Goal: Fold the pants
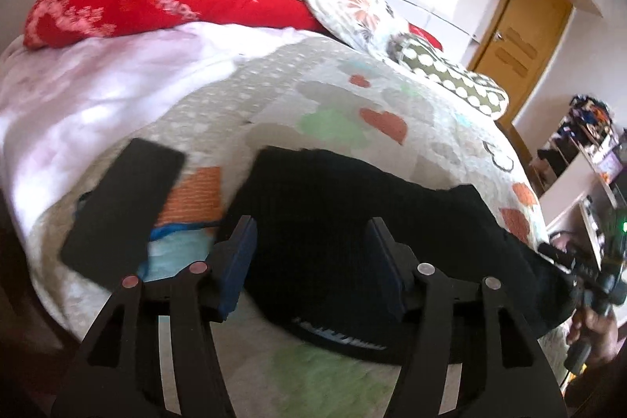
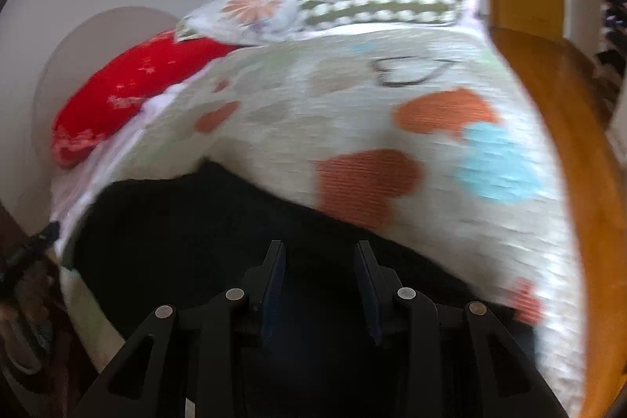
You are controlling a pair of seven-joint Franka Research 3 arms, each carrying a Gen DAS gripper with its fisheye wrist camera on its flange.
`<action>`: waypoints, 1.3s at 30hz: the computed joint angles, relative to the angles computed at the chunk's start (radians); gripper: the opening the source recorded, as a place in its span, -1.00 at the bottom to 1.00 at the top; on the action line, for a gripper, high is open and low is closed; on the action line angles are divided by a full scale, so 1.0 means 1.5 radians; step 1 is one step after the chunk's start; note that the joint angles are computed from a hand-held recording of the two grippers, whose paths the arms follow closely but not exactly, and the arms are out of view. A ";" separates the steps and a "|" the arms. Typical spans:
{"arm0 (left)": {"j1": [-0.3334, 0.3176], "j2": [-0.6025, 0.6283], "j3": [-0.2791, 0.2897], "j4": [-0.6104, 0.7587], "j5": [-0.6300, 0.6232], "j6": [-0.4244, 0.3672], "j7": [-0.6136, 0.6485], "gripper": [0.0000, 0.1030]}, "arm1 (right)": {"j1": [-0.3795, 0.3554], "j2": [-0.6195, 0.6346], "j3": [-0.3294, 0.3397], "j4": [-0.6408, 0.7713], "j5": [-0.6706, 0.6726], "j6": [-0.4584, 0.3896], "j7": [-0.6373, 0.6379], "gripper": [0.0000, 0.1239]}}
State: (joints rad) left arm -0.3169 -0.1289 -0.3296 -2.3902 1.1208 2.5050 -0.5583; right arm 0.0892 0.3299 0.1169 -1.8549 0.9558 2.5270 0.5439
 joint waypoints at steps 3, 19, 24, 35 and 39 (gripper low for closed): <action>0.000 0.054 0.010 0.034 -0.016 0.016 0.043 0.13 | 0.000 0.039 0.027 0.056 0.036 -0.063 -0.021 -0.40; -0.006 0.099 0.047 0.048 0.003 0.061 0.053 0.13 | 0.060 0.225 0.081 0.296 -0.128 -0.079 0.019 -0.92; -0.003 0.099 0.049 0.045 0.010 0.070 0.030 0.13 | 0.106 0.260 0.068 0.349 -0.166 -0.031 0.072 -0.95; -0.012 0.082 0.038 0.045 0.018 0.037 0.029 0.13 | 0.022 0.120 0.111 0.172 -0.081 0.026 0.028 -0.85; -0.017 0.082 0.030 0.058 0.076 0.056 0.008 0.13 | -0.018 -0.013 0.066 0.017 0.004 0.063 -0.038 -0.24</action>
State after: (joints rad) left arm -0.3418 -0.0053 -0.2841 -2.3038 1.2345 2.5893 -0.5468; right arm 0.0617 0.3104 0.2160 -1.8289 0.9622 2.6215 0.4863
